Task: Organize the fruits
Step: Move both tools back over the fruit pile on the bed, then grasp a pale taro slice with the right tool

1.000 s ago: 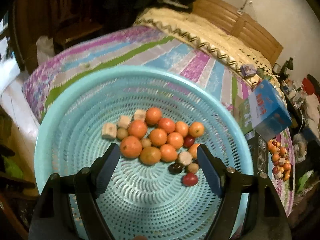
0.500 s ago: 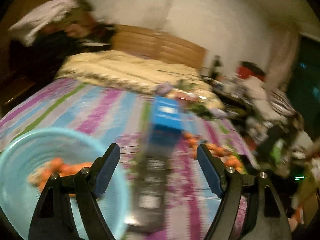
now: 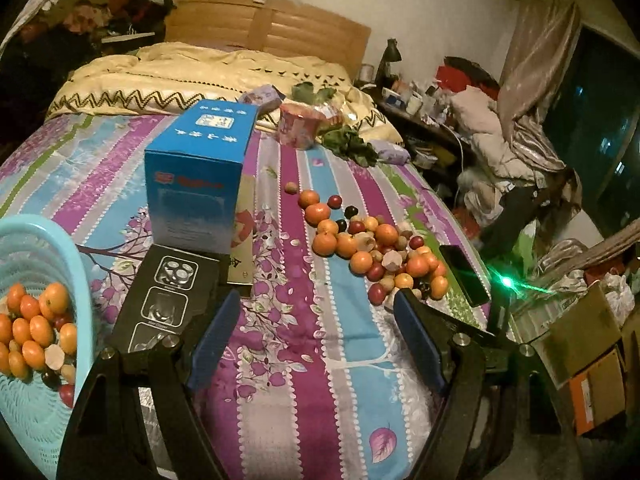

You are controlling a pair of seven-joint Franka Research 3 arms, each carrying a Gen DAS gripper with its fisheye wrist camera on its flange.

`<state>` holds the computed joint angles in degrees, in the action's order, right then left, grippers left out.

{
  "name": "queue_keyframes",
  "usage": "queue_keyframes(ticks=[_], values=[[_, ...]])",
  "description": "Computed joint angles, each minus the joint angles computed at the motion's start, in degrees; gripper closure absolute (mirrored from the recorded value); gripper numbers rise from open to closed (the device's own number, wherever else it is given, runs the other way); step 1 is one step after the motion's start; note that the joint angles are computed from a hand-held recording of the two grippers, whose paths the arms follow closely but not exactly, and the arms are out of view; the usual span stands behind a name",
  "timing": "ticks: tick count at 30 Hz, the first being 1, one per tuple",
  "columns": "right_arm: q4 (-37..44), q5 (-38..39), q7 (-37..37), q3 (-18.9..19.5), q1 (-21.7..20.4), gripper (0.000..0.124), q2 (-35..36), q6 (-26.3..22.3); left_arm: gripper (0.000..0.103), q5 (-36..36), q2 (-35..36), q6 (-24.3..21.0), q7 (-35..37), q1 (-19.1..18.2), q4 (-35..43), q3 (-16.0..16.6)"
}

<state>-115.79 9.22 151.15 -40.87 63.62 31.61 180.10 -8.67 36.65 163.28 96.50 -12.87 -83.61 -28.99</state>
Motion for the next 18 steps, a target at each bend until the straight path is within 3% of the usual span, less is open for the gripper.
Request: queue_keyframes(ticks=[3, 8, 13, 18], values=[[2.7, -1.1, 0.8, 0.3, -1.6, 0.081, 1.5, -5.1, 0.023, 0.4, 0.8, -0.2, 0.2, -0.3, 1.1, 0.1], [0.9, -3.0, 2.9, 4.2, -5.7, 0.087, 0.5, -4.1, 0.023, 0.3, 1.9, -0.7, 0.6, -0.4, 2.4, -0.1], [-1.8, -8.2, 9.0, -2.9, 1.2, 0.093, -0.7, -5.7, 0.023, 0.4, 2.5, -1.2, 0.5, -0.9, 3.1, 0.4], [-2.0, -9.1, 8.1, 4.5, -6.1, 0.093, -2.1, -2.3, 0.023, 1.3, 4.4, -2.5, -0.5, -2.4, 5.9, 1.4]])
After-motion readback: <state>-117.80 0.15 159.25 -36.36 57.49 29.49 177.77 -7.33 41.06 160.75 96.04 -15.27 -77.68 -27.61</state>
